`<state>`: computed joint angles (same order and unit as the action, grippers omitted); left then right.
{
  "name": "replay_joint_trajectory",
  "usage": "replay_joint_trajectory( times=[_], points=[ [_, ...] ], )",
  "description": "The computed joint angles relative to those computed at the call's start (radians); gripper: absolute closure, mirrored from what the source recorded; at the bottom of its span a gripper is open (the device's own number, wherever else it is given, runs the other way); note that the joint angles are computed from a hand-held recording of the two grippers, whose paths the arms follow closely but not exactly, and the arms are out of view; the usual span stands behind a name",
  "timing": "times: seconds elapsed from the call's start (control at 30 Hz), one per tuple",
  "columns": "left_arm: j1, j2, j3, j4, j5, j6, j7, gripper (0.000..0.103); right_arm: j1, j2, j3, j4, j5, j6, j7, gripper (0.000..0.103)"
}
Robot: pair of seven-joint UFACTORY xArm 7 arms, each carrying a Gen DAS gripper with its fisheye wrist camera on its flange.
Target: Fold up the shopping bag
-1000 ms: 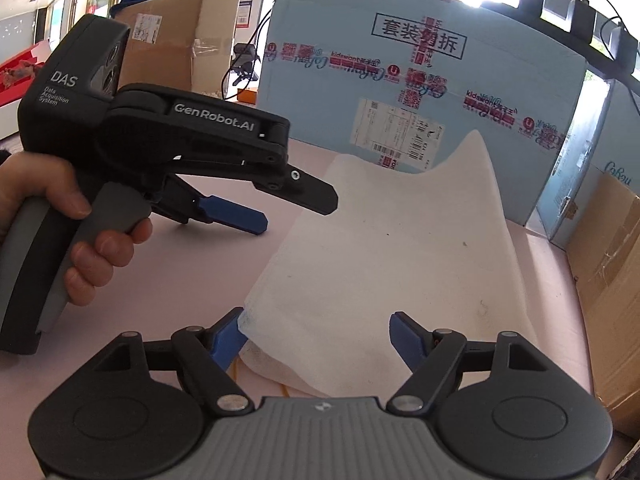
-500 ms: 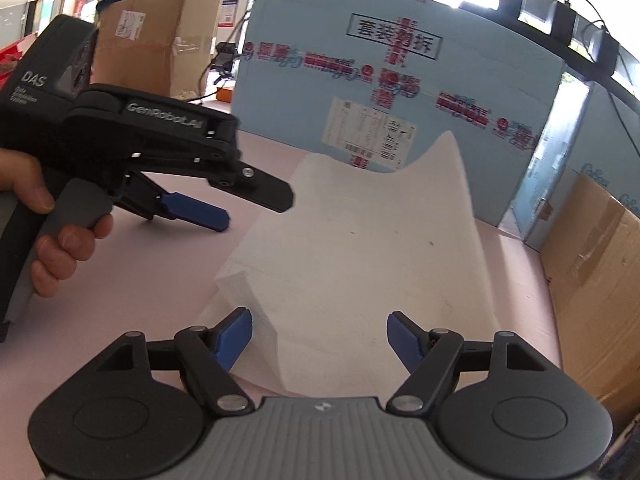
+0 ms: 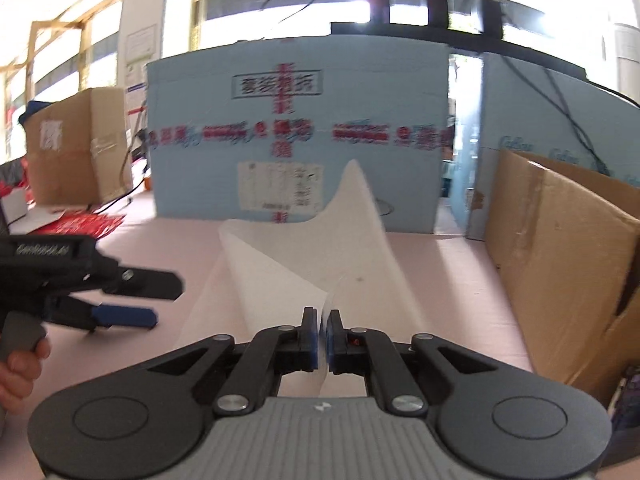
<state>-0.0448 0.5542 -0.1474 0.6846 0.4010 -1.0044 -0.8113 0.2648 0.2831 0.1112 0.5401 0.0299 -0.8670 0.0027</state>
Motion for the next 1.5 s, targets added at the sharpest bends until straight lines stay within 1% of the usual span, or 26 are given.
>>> replay_joint_trajectory(
  times=[0.07, 0.17, 0.2, 0.23, 0.27, 0.33, 0.4, 0.47, 0.5, 0.57, 0.63, 0.67, 0.7, 0.77, 0.87, 0.97, 1.07, 1.13, 1.2, 1.27, 1.33, 1.37, 1.4, 1.43, 1.47, 1.5],
  points=[
    [-0.003, 0.009, -0.009, 0.018, 0.020, 0.013, -0.006, 0.022, -0.031, 0.011, -0.004, 0.007, -0.030, 0.012, 0.046, 0.098],
    [-0.021, 0.017, -0.016, 0.036, -0.001, 0.026, 0.000, 0.023, -0.076, 0.036, -0.005, 0.021, -0.103, 0.043, 0.111, 0.098],
    [-0.016, 0.025, -0.021, 0.045, 0.002, 0.023, -0.014, 0.025, -0.085, 0.045, -0.004, 0.026, -0.125, 0.050, 0.124, 0.098],
    [-0.010, 0.032, -0.026, 0.053, 0.006, 0.020, -0.034, 0.031, -0.094, 0.048, -0.002, 0.027, -0.146, 0.053, 0.137, 0.098],
    [-0.004, 0.040, -0.030, 0.060, 0.010, 0.016, -0.055, 0.035, -0.108, 0.052, 0.001, 0.030, -0.175, 0.056, 0.157, 0.098],
    [-0.002, 0.049, -0.035, 0.075, 0.005, 0.027, -0.087, 0.047, -0.134, 0.060, 0.007, 0.037, -0.232, 0.060, 0.196, 0.098],
    [-0.018, 0.041, -0.031, 0.079, -0.009, 0.051, -0.084, 0.048, -0.151, 0.067, 0.010, 0.041, -0.273, 0.059, 0.225, 0.098],
    [-0.035, 0.029, -0.028, 0.085, -0.017, 0.082, -0.070, 0.048, -0.191, 0.077, 0.019, 0.047, -0.360, 0.046, 0.284, 0.098],
    [-0.057, 0.021, -0.021, 0.089, -0.040, 0.106, -0.043, 0.049, -0.212, 0.083, 0.023, 0.052, -0.408, 0.037, 0.316, 0.098],
    [-0.111, 0.002, -0.005, 0.097, -0.110, 0.162, 0.035, 0.059, -0.248, 0.096, 0.032, 0.067, -0.500, 0.036, 0.381, 0.098],
    [-0.213, -0.028, 0.045, 0.103, -0.238, 0.244, 0.205, 0.081, -0.281, 0.109, 0.037, 0.082, -0.587, 0.029, 0.446, 0.098],
    [-0.275, -0.041, 0.076, 0.109, -0.319, 0.285, 0.310, 0.088, -0.290, 0.113, 0.036, 0.086, -0.613, 0.020, 0.466, 0.098],
    [-0.313, -0.054, 0.098, 0.113, -0.367, 0.320, 0.385, 0.097, -0.280, 0.111, 0.029, 0.077, -0.599, -0.002, 0.454, 0.098],
    [-0.296, -0.074, 0.085, 0.108, -0.368, 0.354, 0.433, 0.099, -0.262, 0.106, 0.018, 0.060, -0.566, -0.045, 0.427, 0.098],
    [-0.298, -0.114, 0.086, 0.072, -0.429, 0.347, 0.517, 0.102, -0.233, 0.093, 0.004, 0.032, -0.498, -0.111, 0.377, 0.098],
    [-0.270, -0.151, 0.076, 0.016, -0.466, 0.300, 0.552, 0.102, -0.222, 0.078, -0.003, 0.012, -0.452, -0.179, 0.365, 0.098],
    [-0.263, -0.195, 0.085, -0.061, -0.536, 0.258, 0.598, 0.102, -0.206, 0.061, -0.012, -0.008, -0.395, -0.214, 0.349, 0.098],
    [-0.248, -0.225, 0.088, -0.126, -0.589, 0.209, 0.601, 0.102, -0.195, 0.051, -0.017, -0.019, -0.366, -0.225, 0.334, 0.098],
    [-0.235, -0.241, 0.087, -0.178, -0.631, 0.147, 0.596, 0.102, -0.196, 0.047, -0.018, -0.022, -0.367, -0.218, 0.346, 0.098],
    [-0.201, -0.251, 0.080, -0.216, -0.607, 0.102, 0.557, 0.102, -0.211, 0.044, -0.019, -0.016, -0.425, -0.194, 0.380, 0.097],
    [-0.167, -0.247, 0.071, -0.236, -0.549, 0.076, 0.509, 0.102, -0.233, 0.046, -0.015, -0.003, -0.554, -0.171, 0.417, 0.089],
    [-0.151, -0.241, 0.067, -0.241, -0.517, 0.067, 0.485, 0.102, -0.229, 0.049, -0.011, -0.001, -0.588, -0.178, 0.406, 0.084],
    [-0.137, -0.234, 0.064, -0.244, -0.488, 0.058, 0.459, 0.102, -0.224, 0.052, -0.007, 0.002, -0.622, -0.185, 0.394, 0.068],
    [-0.116, -0.224, 0.060, -0.248, -0.444, 0.041, 0.421, 0.102, -0.217, 0.055, -0.003, 0.004, -0.652, -0.190, 0.380, 0.047],
    [-0.101, -0.217, 0.058, -0.250, -0.415, 0.025, 0.393, 0.102, -0.206, 0.054, 0.001, 0.003, -0.673, -0.195, 0.355, 0.038],
    [-0.092, -0.211, 0.057, -0.251, -0.395, 0.012, 0.373, 0.102, -0.195, 0.051, 0.006, 0.005, -0.695, -0.188, 0.337, 0.025]
  ],
)
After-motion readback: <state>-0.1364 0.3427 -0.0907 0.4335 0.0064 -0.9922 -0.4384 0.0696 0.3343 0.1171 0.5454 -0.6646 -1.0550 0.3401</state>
